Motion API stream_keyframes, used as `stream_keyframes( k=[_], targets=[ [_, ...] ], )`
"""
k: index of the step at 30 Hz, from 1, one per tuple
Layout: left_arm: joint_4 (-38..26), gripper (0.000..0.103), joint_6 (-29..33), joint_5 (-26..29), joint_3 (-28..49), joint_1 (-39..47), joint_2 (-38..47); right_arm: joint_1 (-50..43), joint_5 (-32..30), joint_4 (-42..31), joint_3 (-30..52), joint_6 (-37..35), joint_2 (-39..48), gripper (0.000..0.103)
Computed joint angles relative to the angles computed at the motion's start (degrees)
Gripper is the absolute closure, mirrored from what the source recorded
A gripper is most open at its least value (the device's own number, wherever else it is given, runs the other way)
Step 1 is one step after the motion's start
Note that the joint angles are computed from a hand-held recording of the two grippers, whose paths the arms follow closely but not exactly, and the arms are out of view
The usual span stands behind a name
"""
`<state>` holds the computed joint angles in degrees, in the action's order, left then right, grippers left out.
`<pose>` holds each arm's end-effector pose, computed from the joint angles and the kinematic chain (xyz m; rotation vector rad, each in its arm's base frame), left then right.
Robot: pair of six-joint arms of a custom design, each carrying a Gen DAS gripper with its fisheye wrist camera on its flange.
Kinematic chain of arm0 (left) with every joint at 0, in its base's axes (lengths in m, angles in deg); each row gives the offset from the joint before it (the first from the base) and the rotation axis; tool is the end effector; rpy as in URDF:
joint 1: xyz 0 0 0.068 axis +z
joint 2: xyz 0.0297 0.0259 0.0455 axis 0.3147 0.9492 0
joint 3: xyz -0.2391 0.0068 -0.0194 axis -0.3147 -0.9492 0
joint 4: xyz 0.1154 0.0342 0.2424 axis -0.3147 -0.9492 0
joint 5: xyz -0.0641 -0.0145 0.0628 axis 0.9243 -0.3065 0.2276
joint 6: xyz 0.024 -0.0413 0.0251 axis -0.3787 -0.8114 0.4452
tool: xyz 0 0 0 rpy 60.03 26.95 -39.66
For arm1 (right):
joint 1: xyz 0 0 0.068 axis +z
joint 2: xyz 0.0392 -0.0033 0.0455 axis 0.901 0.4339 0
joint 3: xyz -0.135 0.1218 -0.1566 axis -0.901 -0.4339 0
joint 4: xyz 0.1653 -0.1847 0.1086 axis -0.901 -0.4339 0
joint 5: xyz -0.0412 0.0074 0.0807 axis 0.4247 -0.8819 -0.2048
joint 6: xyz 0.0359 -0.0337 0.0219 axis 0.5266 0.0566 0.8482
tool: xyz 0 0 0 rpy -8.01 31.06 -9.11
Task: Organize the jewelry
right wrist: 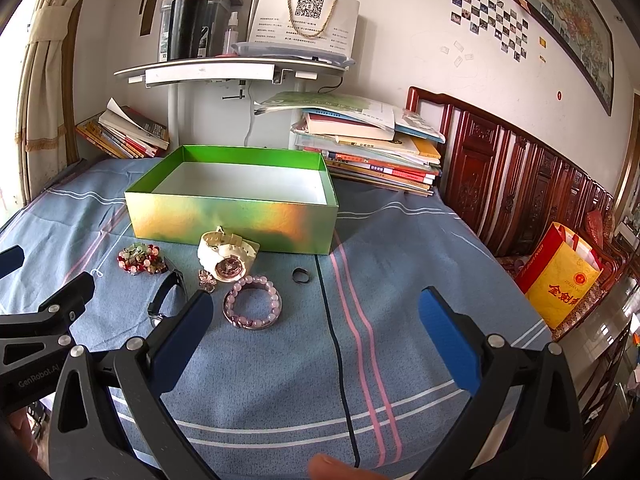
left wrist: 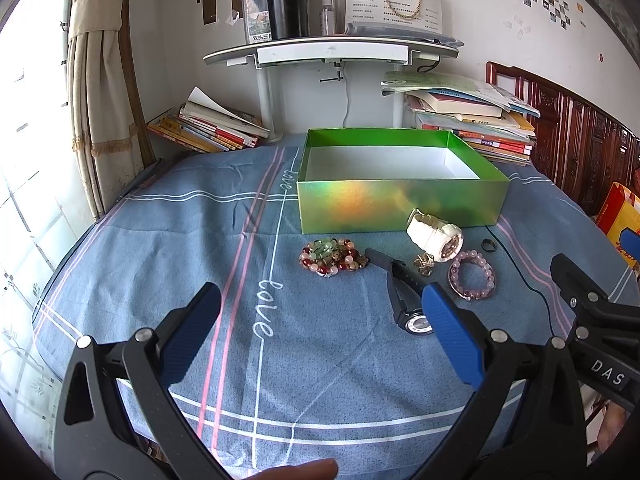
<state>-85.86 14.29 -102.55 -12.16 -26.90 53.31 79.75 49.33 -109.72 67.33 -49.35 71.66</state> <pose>0.1546 -0.1236 0.2209 -0.0255 2.1827 0.1067 0.1489 0.0289 0.2514 -0.0114 2.1610 -0.1677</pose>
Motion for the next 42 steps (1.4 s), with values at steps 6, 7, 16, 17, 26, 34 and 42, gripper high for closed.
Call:
stream_keyframes(
  k=[6,7,16,17,26,34,42],
  targets=[
    [-0.10,0.003,0.05,0.23,0.14,0.23,0.10,-0.19,-0.16,-0.05,0.17,-0.11,0.11,0.002],
    [-0.17,0.003,0.01,0.20,0.11,0.19,0.03,0.29,0.24,0.01,-0.21,0.24,-0.02,0.002],
    [-0.84,0.003,-0.23,3.35,-0.48,5.77,-0.55,-5.33,1.12,9.20,-4.65,-0.79,2.95,0.002],
    [-1.74,0.003,-0.39,4.05,-0.12,7.04,0.14,-6.13,0.89,7.72,-3.11,-2.15,6.93,0.002],
    [0.57,0.005,3.42,16.31,0.82,15.46,7.11,-14.06,-20.90,7.50,6.43,-4.61,26.48,0.004],
    [5.00,0.006,4.57,21.73,4.40,11.51,15.23,-8.56,-25.80,6.85,23.66,-1.87,50.20,0.013],
    [5.80,0.006,3.32,24.14,5.16,12.63,18.21,-10.78,-31.98,3.66,25.07,-4.46,53.97,0.047]
  ],
)
